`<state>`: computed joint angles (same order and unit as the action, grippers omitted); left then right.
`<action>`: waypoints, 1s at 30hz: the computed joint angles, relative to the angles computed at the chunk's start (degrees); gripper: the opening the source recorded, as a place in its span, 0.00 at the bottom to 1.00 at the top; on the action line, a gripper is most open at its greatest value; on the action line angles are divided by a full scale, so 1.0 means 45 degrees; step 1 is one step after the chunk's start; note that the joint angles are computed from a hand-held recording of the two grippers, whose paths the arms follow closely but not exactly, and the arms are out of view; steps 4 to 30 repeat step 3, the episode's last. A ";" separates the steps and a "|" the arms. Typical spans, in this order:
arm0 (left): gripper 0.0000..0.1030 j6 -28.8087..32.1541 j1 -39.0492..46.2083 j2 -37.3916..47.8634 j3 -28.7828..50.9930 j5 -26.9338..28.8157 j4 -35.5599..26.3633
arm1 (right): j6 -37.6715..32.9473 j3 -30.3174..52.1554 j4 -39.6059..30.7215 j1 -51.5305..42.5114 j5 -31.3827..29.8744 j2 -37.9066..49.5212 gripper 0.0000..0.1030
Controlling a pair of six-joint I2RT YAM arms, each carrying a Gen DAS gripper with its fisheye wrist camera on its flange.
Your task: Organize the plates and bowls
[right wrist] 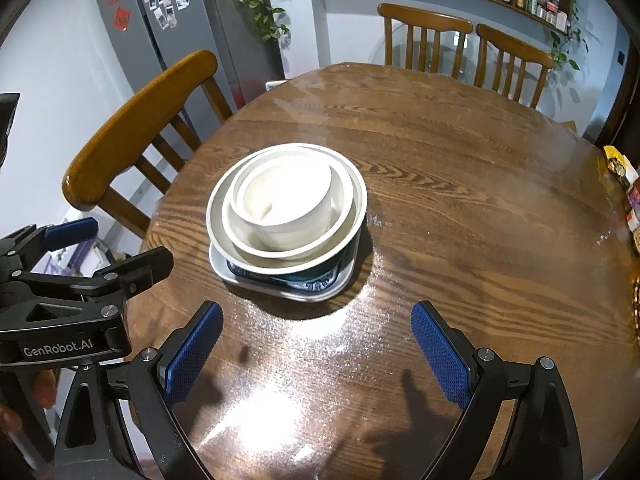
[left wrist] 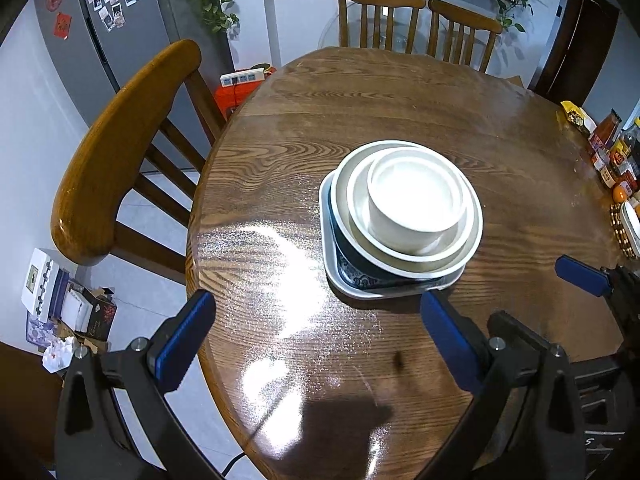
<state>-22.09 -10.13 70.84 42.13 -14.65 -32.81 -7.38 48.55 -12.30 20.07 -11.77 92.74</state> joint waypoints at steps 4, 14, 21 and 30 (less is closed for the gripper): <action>0.99 -0.0023 -0.0035 -0.0117 -0.0080 -0.0014 0.0056 | 0.0034 -0.0013 -0.0030 0.0005 -0.0017 -0.0047 0.92; 0.99 -0.0023 -0.0035 -0.0117 -0.0080 -0.0014 0.0056 | 0.0034 -0.0013 -0.0030 0.0005 -0.0017 -0.0047 0.92; 0.99 -0.0023 -0.0035 -0.0117 -0.0080 -0.0014 0.0056 | 0.0034 -0.0013 -0.0030 0.0005 -0.0017 -0.0047 0.92; 0.99 -0.0023 -0.0035 -0.0117 -0.0080 -0.0014 0.0056 | 0.0034 -0.0013 -0.0030 0.0005 -0.0017 -0.0047 0.92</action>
